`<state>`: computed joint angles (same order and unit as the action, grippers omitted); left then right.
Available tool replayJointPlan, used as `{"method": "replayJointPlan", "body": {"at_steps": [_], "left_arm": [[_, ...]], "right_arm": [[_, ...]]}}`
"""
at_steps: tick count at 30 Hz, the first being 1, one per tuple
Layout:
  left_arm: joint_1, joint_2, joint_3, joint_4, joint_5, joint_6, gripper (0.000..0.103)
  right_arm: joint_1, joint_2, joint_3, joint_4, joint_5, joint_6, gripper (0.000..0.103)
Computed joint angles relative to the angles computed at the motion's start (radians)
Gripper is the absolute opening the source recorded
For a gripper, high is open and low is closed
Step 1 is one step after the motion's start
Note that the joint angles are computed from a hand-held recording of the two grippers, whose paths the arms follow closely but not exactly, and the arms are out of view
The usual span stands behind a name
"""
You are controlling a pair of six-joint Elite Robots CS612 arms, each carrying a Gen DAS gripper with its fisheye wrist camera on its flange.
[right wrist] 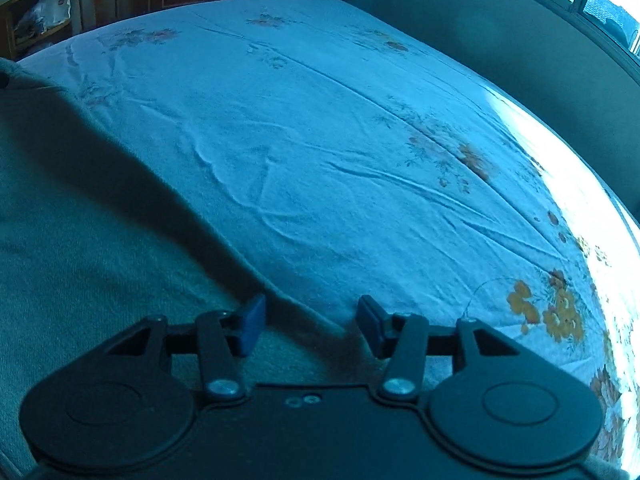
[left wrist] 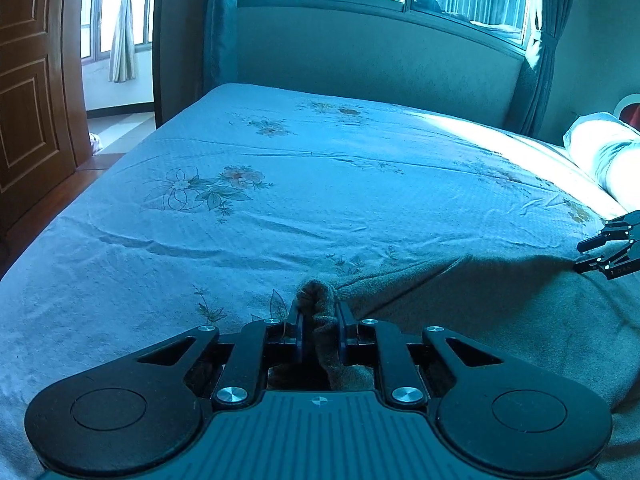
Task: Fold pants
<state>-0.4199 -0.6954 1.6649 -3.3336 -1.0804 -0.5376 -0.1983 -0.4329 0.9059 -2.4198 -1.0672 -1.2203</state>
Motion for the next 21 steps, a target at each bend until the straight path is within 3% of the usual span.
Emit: {"method": "replayJointPlan", "body": {"at_steps": [3,4,5,9,12,21], "left_arm": [[0.005,0.002,-0.005,0.019,-0.015,0.001,0.016],[0.006,0.002,-0.006,0.022,-0.020,-0.003,0.016],[0.008,0.003,-0.006,0.019,-0.026,-0.006,0.016],[0.010,0.001,0.010,-0.046,-0.044,0.029,0.016],[0.013,-0.014,0.039,-0.111,-0.071,0.060,0.016],[0.001,-0.093,0.192,-0.369,-0.210,0.296,0.016]], "right_arm": [[0.008,-0.006,-0.004,0.048,-0.035,-0.058,0.023],[0.009,-0.009,-0.001,0.055,-0.037,-0.047,0.005],[0.008,-0.011,0.002,0.043,-0.040,-0.033,0.000],[-0.015,-0.055,0.061,0.003,0.023,0.016,0.000],[-0.040,-0.125,0.155,-0.051,0.077,0.027,0.000],[-0.141,-0.406,0.580,-0.299,0.150,-0.109,0.000]]}}
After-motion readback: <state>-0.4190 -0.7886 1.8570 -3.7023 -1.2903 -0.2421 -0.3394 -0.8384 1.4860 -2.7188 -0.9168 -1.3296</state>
